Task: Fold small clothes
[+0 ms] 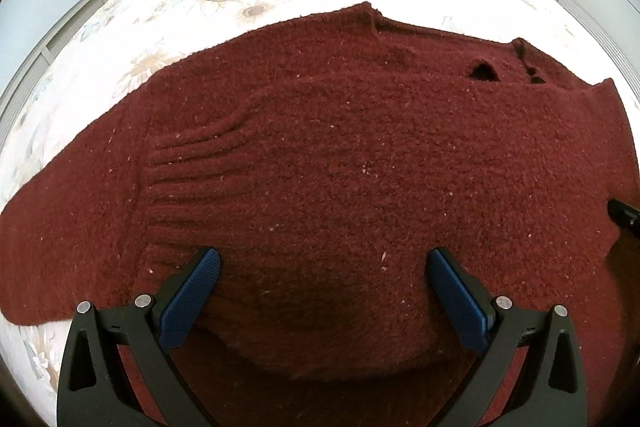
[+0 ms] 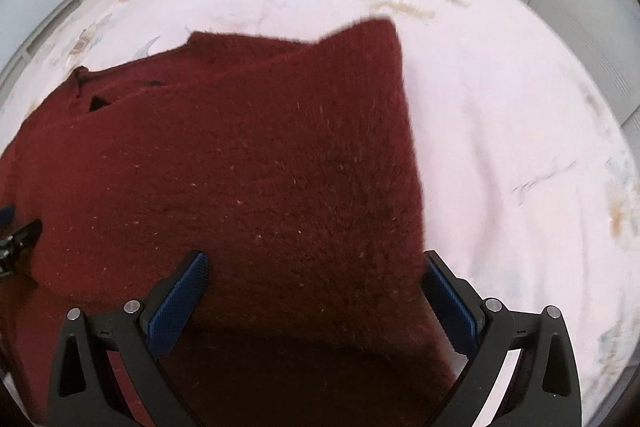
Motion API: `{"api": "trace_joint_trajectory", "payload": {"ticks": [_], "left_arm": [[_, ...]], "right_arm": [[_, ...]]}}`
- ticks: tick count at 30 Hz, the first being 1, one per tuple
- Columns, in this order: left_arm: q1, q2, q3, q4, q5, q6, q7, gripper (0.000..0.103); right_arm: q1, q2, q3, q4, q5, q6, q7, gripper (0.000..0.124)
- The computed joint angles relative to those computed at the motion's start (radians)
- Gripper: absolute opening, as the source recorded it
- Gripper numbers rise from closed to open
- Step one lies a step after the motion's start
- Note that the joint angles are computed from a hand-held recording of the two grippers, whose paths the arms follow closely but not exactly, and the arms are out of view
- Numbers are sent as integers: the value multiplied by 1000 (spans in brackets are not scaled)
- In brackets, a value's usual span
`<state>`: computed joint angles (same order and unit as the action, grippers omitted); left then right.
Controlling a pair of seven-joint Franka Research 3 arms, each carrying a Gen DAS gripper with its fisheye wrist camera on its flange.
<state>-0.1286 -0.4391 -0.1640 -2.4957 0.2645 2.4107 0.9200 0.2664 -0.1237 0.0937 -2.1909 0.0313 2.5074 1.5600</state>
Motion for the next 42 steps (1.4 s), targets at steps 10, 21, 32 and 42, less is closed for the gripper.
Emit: {"api": "trace_joint_trajectory", "payload": {"ticks": [10, 21, 32, 42], "left_arm": [[-9, -134, 38, 6, -100, -71, 40, 102], [43, -393, 75, -53, -73, -201, 26, 102], [226, -632, 162, -150, -62, -394, -140, 102], [420, -697, 245, -175, 7, -490, -277, 102]], "right_arm": [[32, -115, 38, 12, -5, -46, -41, 102], [64, -214, 70, -62, 58, -60, 5, 102], [75, -237, 87, -74, 50, -83, 33, 102], [87, -222, 87, -73, 50, -93, 26, 102]]}}
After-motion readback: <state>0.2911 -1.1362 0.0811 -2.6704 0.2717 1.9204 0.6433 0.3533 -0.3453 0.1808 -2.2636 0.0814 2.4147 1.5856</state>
